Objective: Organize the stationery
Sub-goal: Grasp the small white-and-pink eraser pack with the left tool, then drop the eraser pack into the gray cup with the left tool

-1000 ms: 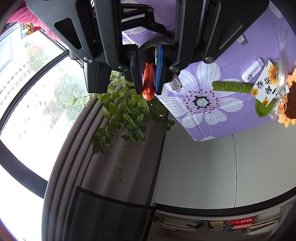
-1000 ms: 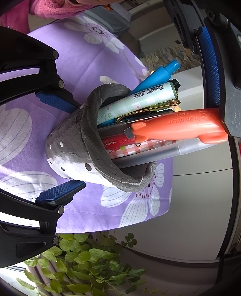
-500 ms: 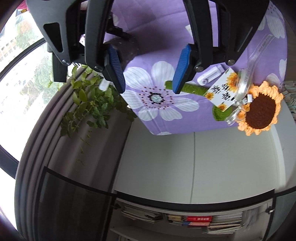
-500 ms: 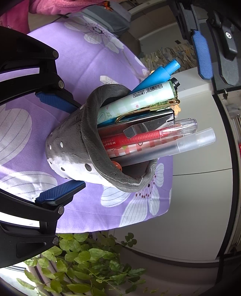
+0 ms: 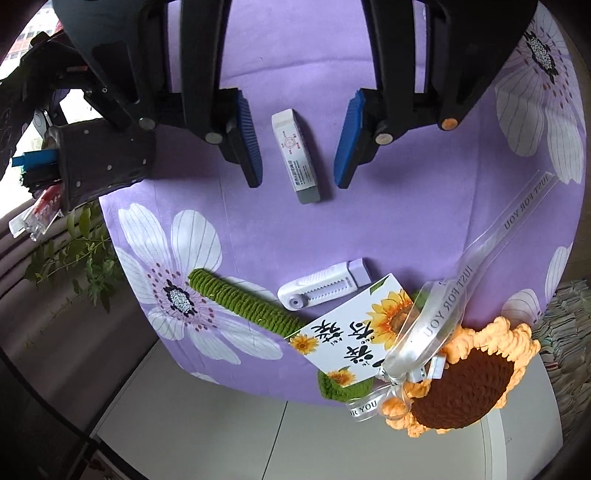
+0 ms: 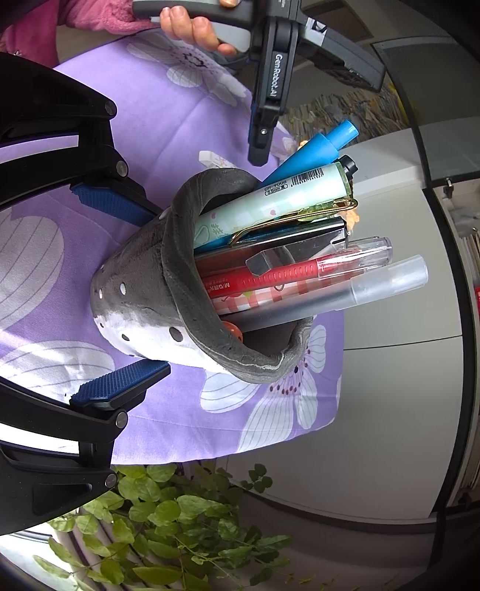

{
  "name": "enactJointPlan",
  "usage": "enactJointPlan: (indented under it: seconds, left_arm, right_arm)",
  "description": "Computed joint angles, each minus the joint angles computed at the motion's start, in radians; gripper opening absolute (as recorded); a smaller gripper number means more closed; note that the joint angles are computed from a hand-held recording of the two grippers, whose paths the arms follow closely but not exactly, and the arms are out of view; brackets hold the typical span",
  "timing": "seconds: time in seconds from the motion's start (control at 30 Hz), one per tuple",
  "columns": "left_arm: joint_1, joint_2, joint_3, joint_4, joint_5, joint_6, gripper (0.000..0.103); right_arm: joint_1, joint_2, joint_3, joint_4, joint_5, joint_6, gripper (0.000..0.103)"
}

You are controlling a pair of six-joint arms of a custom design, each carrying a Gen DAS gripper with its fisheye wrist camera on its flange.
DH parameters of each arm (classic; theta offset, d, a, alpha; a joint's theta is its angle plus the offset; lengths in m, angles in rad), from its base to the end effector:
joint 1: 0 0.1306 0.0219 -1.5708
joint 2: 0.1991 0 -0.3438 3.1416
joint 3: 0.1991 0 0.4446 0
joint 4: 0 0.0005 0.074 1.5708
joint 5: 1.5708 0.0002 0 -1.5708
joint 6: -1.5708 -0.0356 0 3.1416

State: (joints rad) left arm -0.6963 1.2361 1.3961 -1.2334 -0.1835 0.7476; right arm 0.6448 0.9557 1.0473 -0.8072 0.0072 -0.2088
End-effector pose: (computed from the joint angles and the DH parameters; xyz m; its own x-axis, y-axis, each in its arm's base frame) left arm 0.3615 -0.2944 0.4462 -0.8778 -0.1375 -0.4589 -0.0449 0.9773 -0.2068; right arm 0.3268 0.2448 0.4137 -0.6366 -0.2194 -0.7393 -0.4750 0.8668 0.1518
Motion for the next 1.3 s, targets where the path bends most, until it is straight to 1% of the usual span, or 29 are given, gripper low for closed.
enactJointPlan:
  seconds: [0.13, 0.37, 0.47, 0.53, 0.67, 0.87, 0.93, 1.07, 1.2, 1.3]
  left_arm:
    - [0.006, 0.039, 0.029, -0.023, -0.009, 0.016, 0.032]
    - [0.016, 0.102, 0.073, -0.060, -0.024, 0.014, 0.023]
    - [0.012, 0.108, 0.074, -0.062, -0.056, 0.007, 0.020]
    - [0.013, 0.101, 0.065, -0.051, -0.054, 0.003, 0.016]
    - [0.017, 0.072, 0.043, -0.035, -0.035, 0.010, 0.016]
    - [-0.006, 0.007, 0.023, -0.009, -0.035, 0.014, 0.013]
    - [-0.022, -0.010, 0.023, 0.000, -0.039, 0.004, 0.013]
    - [-0.061, -0.037, 0.024, 0.009, -0.074, -0.028, 0.013]
    - [-0.085, -0.050, 0.029, 0.023, -0.081, -0.046, 0.013]
    - [-0.100, -0.062, 0.042, 0.044, -0.068, -0.059, 0.013]
  right_arm:
    - [-0.002, 0.000, 0.000, 0.000, -0.005, -0.002, 0.074]
    - [-0.003, 0.000, 0.000, 0.000, -0.008, -0.003, 0.074]
    - [-0.003, 0.000, 0.000, 0.000, -0.006, -0.003, 0.074]
    - [-0.002, 0.000, -0.001, 0.000, -0.006, -0.004, 0.074]
    - [-0.002, -0.001, -0.001, 0.000, -0.006, -0.004, 0.074]
    - [-0.003, 0.000, -0.001, 0.000, -0.006, -0.004, 0.074]
    - [-0.003, -0.001, -0.001, 0.000, -0.006, -0.004, 0.074]
    - [-0.004, -0.001, -0.001, -0.001, -0.007, -0.004, 0.074]
    - [-0.005, -0.002, -0.002, 0.000, -0.005, -0.002, 0.074]
    - [-0.008, -0.003, -0.004, 0.001, -0.006, -0.001, 0.074]
